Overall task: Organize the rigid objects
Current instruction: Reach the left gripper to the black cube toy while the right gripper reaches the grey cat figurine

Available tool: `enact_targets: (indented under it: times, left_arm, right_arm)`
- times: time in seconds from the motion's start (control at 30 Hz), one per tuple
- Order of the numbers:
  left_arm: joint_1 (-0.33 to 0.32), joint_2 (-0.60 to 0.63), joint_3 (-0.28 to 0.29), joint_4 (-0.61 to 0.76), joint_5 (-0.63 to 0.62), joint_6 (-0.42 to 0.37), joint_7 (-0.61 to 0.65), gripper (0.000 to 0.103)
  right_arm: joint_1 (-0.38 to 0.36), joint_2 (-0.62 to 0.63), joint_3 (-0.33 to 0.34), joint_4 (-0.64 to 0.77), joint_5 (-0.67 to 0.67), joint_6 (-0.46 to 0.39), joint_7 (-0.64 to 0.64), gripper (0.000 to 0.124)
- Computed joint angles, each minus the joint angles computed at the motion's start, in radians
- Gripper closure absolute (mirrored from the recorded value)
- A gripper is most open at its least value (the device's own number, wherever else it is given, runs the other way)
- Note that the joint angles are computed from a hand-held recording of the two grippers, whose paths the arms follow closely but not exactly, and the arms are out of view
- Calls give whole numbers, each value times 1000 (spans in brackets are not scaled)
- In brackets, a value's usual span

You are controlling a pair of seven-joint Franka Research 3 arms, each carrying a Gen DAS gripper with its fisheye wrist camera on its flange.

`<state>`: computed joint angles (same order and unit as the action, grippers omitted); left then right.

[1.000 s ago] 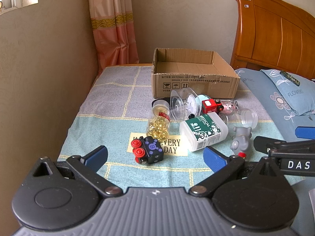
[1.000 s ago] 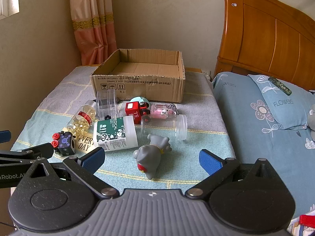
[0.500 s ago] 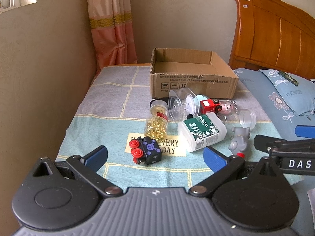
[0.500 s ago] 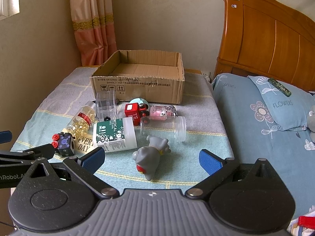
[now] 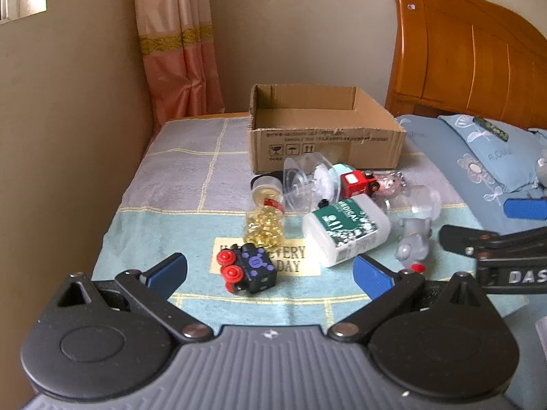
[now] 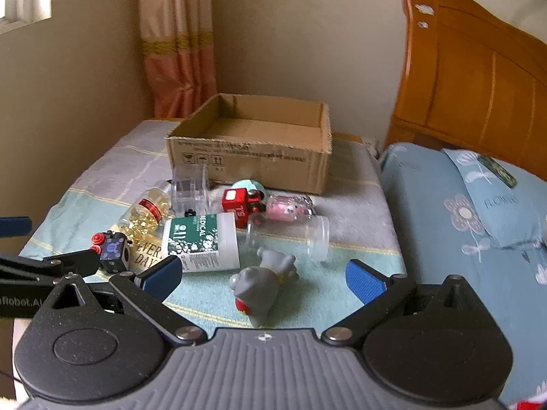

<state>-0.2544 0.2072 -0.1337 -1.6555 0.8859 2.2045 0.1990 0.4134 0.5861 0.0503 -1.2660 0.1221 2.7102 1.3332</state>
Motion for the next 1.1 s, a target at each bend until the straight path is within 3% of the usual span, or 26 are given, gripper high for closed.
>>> enact_targets:
  times: [0.13, 0.73, 1.1]
  left_arm:
    - [16, -10, 2, -32, -21, 18, 21, 1]
    - [96, 73, 19, -56, -276, 132, 176, 1]
    - [91, 72, 43, -85, -228, 193, 192, 0]
  right_arm:
    - [-45, 19, 52, 15, 54, -8, -98, 21]
    - [-64, 171, 43, 198, 105, -210, -207, 21]
    - [-70, 263, 37, 317, 96, -302, -227, 21]
